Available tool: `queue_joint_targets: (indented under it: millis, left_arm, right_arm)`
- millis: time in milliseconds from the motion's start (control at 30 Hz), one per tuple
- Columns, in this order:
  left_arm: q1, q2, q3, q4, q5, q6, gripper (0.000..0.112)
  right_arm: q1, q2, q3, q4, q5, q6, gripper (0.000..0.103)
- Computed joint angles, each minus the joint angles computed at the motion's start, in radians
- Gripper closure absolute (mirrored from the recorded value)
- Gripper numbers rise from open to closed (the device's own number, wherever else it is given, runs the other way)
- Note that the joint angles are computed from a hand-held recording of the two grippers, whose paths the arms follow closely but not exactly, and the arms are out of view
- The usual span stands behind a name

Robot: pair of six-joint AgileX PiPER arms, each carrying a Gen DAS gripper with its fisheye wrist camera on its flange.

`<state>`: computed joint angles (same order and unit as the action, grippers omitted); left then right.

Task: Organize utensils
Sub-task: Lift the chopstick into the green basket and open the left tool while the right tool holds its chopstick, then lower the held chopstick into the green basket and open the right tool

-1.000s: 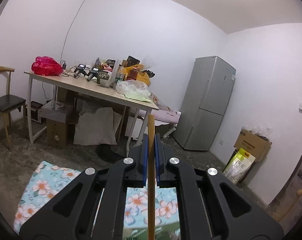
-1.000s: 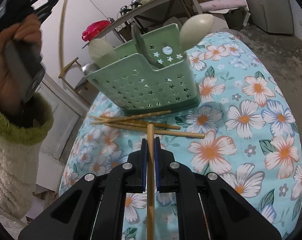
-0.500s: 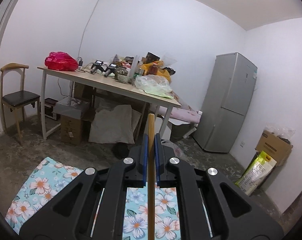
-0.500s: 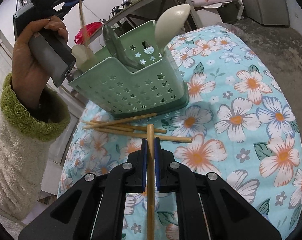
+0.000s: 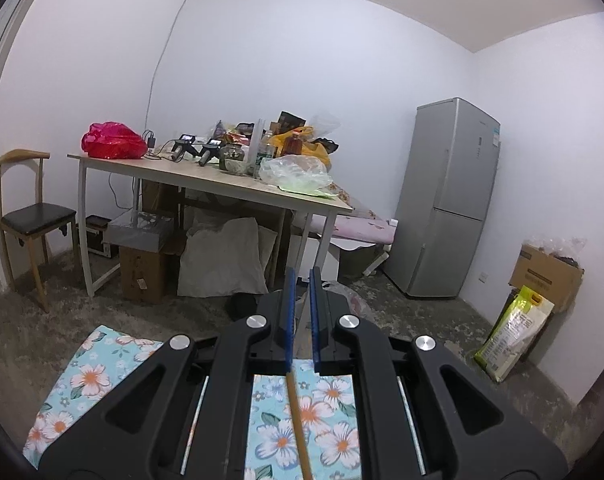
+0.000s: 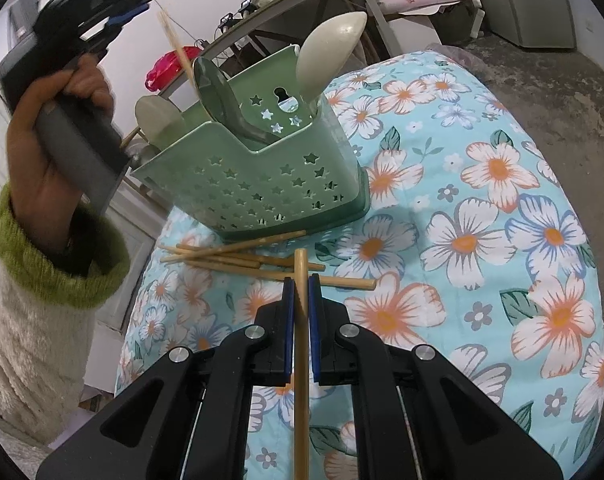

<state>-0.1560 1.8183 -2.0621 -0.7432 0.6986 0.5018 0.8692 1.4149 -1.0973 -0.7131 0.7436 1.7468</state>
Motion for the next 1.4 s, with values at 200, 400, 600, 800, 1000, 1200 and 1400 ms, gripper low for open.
queue_joint_targets:
  millis: [200,400,600,800,1000,1200,1400]
  left_arm:
    - [0.093,-0.129,0.168,-0.166,0.03,0.172,0.089]
    - [0.239,-0.234,0.292,-0.321,0.117,0.302,0.075]
    - [0.399,-0.31,0.411,-0.367,0.245,0.403,0.064]
    - [0.543,-0.348,0.546,-0.348,0.351,0.526,0.059]
    - [0.672,-0.333,0.62,-0.313,0.426,0.6,0.056]
    - [0.755,-0.293,0.608,-0.292,0.454,0.605,0.056]
    - [0.784,-0.255,0.569,-0.293,0.442,0.593,0.055]
  right_arm:
    - [0.037,0.0,-0.02,-0.028,0.052,0.033,0.096]
    - [0.094,-0.016,-0.047,-0.085,0.125,0.091,0.096]
    - [0.143,-0.055,-0.136,-0.186,0.212,0.076,0.096]
    - [0.132,-0.047,-0.327,-0.28,0.247,-0.077,0.096]
    - [0.016,-0.011,-0.463,-0.391,0.091,-0.11,0.096]
    - [-0.113,0.134,-0.622,-0.493,0.008,-0.089,0.096]
    - [-0.229,0.318,-0.849,-0.389,0.008,-0.184,0.096]
